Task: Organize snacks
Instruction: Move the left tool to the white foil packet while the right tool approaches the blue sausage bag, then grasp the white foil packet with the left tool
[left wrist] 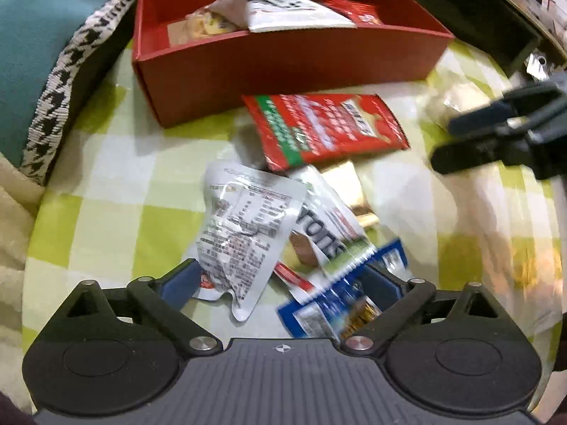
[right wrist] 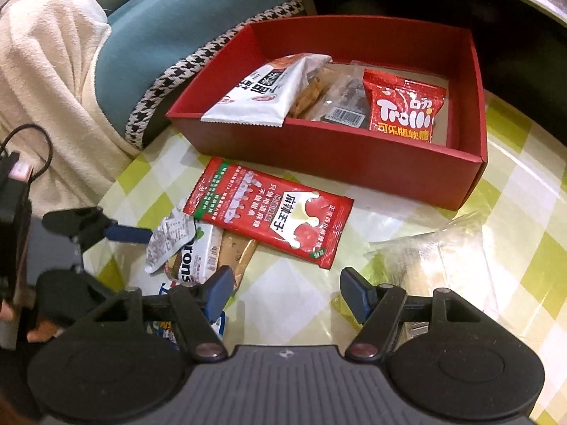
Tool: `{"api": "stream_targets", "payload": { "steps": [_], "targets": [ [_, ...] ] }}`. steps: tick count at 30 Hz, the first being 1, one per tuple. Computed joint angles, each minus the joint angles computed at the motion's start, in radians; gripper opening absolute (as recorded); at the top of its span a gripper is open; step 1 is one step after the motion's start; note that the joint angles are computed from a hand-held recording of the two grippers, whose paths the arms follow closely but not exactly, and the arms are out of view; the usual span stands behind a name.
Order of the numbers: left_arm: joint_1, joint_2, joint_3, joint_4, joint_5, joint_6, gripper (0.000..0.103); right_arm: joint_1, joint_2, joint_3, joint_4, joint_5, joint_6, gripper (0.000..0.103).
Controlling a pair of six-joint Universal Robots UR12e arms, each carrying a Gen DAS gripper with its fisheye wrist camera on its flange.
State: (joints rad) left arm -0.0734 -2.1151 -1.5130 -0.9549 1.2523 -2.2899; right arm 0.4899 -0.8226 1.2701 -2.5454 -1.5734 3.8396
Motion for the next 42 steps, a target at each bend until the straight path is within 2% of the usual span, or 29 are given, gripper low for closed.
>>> {"api": "stream_targets", "payload": {
  "steps": [5,8,12,16,19,21,23,24,26,29,34,42],
  "targets": [
    [0.011,0.007,-0.007,0.035,-0.019,-0.061,0.099,0.004,-0.007,0.005,-0.009,-0.006,-0.011,0.070],
    [0.008,-0.021,0.031,0.033,-0.012,-0.084,0.099,0.006,-0.007,0.006,-0.010,-0.009,-0.011,0.070],
    [0.002,-0.043,0.064,-0.021,-0.006,-0.043,0.100,0.006,-0.005,0.004,-0.002,-0.005,-0.013,0.070],
    [0.003,-0.028,0.029,0.014,0.006,0.022,0.097,0.003,0.002,-0.003,0.008,0.003,-0.017,0.070],
    [0.013,-0.013,0.010,0.013,-0.013,0.015,0.084,0.001,0.009,-0.011,0.014,0.008,-0.021,0.070],
    [0.021,0.000,0.000,-0.007,-0.029,0.015,0.069,0.002,0.011,-0.016,0.010,0.009,-0.029,0.070],
    [0.024,0.010,-0.005,-0.036,-0.038,0.015,0.060,0.004,0.011,-0.017,0.000,0.007,-0.035,0.070],
    [0.027,0.017,-0.013,-0.038,-0.038,0.015,0.059,0.005,0.011,-0.016,-0.003,0.005,-0.037,0.070],
    [0.025,0.026,-0.028,-0.015,-0.029,0.011,0.063,0.006,0.010,-0.016,-0.004,0.004,-0.036,0.070],
    [0.018,0.021,-0.025,0.003,-0.010,-0.037,0.087,0.008,0.007,-0.015,-0.004,0.001,-0.036,0.070],
    [0.020,-0.009,0.035,-0.080,-0.020,-0.184,0.090,0.007,0.005,-0.011,-0.003,-0.001,-0.029,0.070],
    [0.006,0.036,-0.068,0.092,0.074,-0.257,0.091,0.007,0.005,-0.013,-0.011,-0.008,-0.032,0.070]
  ]
}}
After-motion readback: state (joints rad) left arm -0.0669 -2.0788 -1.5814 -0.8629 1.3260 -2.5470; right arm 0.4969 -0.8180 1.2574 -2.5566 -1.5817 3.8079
